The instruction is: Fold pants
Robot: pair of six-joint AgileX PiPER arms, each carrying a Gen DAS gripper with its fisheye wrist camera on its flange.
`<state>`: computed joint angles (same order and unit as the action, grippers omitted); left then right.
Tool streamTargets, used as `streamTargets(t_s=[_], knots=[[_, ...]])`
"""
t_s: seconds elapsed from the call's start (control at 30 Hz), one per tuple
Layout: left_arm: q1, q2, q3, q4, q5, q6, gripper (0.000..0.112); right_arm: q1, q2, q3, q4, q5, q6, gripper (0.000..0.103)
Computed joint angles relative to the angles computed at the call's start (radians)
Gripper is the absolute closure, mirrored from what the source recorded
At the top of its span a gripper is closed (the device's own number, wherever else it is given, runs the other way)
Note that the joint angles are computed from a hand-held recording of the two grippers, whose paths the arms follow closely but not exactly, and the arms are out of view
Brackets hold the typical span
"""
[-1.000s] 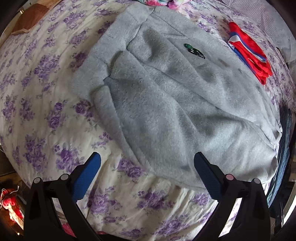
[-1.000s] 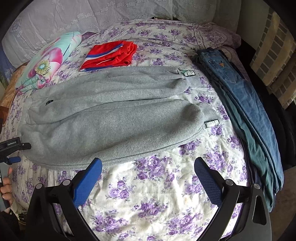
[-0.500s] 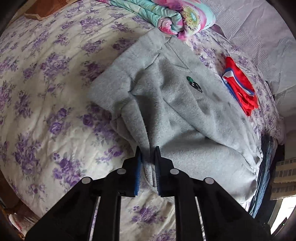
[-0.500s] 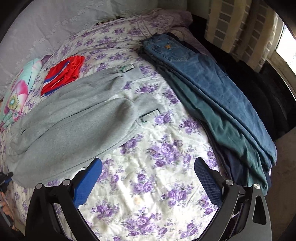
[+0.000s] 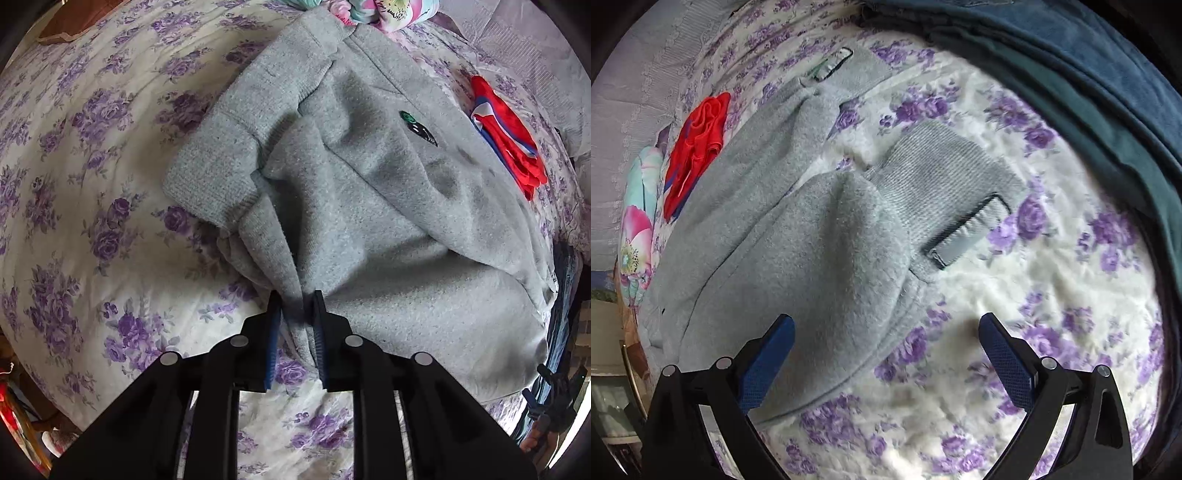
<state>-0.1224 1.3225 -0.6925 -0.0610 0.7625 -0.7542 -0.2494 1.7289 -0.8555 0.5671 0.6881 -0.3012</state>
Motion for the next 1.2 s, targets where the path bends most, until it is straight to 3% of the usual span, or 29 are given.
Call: streamTargets(t_s=[0.03,0.07,0.1,0.2,0.27,0.3,0.33,0.4,0.5,0.57,0.63,0.67,0.73,0.77,0.8,0.87,0.97,1.03,1.2], knots=[[-0.011,0.020,-0.001,0.006,-0.012,-0.014,0.094,0.005,0.013,0.010,0.052,-0.027,-0.049,0.044],[-0.041,0.042,0.007,0.017,-0.037,-0.053,0.094,-0.002,0.030,0.011,0.106,-0.024,-0.100,0.084],[-0.035,0.041,0.008,0.010,-0.038,-0.052,0.094,-0.018,0.039,0.008,0.156,0.010,-0.126,0.091],[-0.037,0.005,0.012,0.036,-0.022,-0.091,0.095,-0.012,-0.033,0.017,0.115,0.039,-0.095,0.092],[-0.046,-0.046,0.025,0.062,0.012,-0.128,0.096,-0.033,-0.103,0.030,0.072,0.101,-0.075,0.092],[-0.062,-0.076,0.031,0.098,0.052,-0.176,0.110,-0.047,-0.143,0.045,0.050,0.134,-0.068,0.091],[-0.078,-0.096,0.036,0.132,0.099,-0.221,0.109,-0.062,-0.181,0.064,0.025,0.157,-0.067,0.091],[-0.037,-0.165,0.082,0.096,0.093,-0.193,0.109,-0.084,-0.233,0.118,-0.010,0.174,-0.080,0.089],[-0.002,-0.111,0.110,0.083,0.092,-0.152,0.110,-0.058,-0.195,0.204,-0.028,0.061,-0.096,0.084],[0.064,-0.091,0.140,-0.012,0.045,-0.058,0.110,-0.006,-0.134,0.212,-0.063,-0.003,-0.070,0.076],[0.094,-0.132,0.142,-0.043,0.038,-0.020,0.110,0.029,-0.164,0.193,-0.124,0.026,-0.016,0.060],[0.092,-0.153,0.128,-0.024,0.055,-0.025,0.110,0.049,-0.187,0.175,-0.176,0.056,0.023,0.038],[0.104,-0.185,0.084,0.003,0.100,-0.021,0.106,0.088,-0.270,0.159,-0.308,0.087,0.136,0.035],[0.125,-0.196,0.059,-0.005,0.111,0.009,0.092,0.096,-0.309,0.147,-0.352,0.106,0.166,0.033],[0.140,-0.199,0.029,-0.001,0.118,0.028,0.068,0.095,-0.346,0.130,-0.382,0.128,0.182,0.030],[0.138,-0.182,-0.038,0.062,0.118,0.000,0.045,0.078,-0.384,0.081,-0.400,0.154,0.184,0.024],[0.161,-0.059,-0.195,0.098,0.106,0.072,0.045,0.008,-0.321,-0.039,-0.282,0.163,0.054,0.014],[0.192,0.082,-0.333,0.082,0.092,0.168,0.044,-0.031,-0.213,-0.129,-0.165,0.158,-0.034,0.014],[0.197,0.468,-0.717,0.211,0.238,0.237,0.044,-0.009,0.122,-0.424,-0.078,0.140,0.030,0.014]])
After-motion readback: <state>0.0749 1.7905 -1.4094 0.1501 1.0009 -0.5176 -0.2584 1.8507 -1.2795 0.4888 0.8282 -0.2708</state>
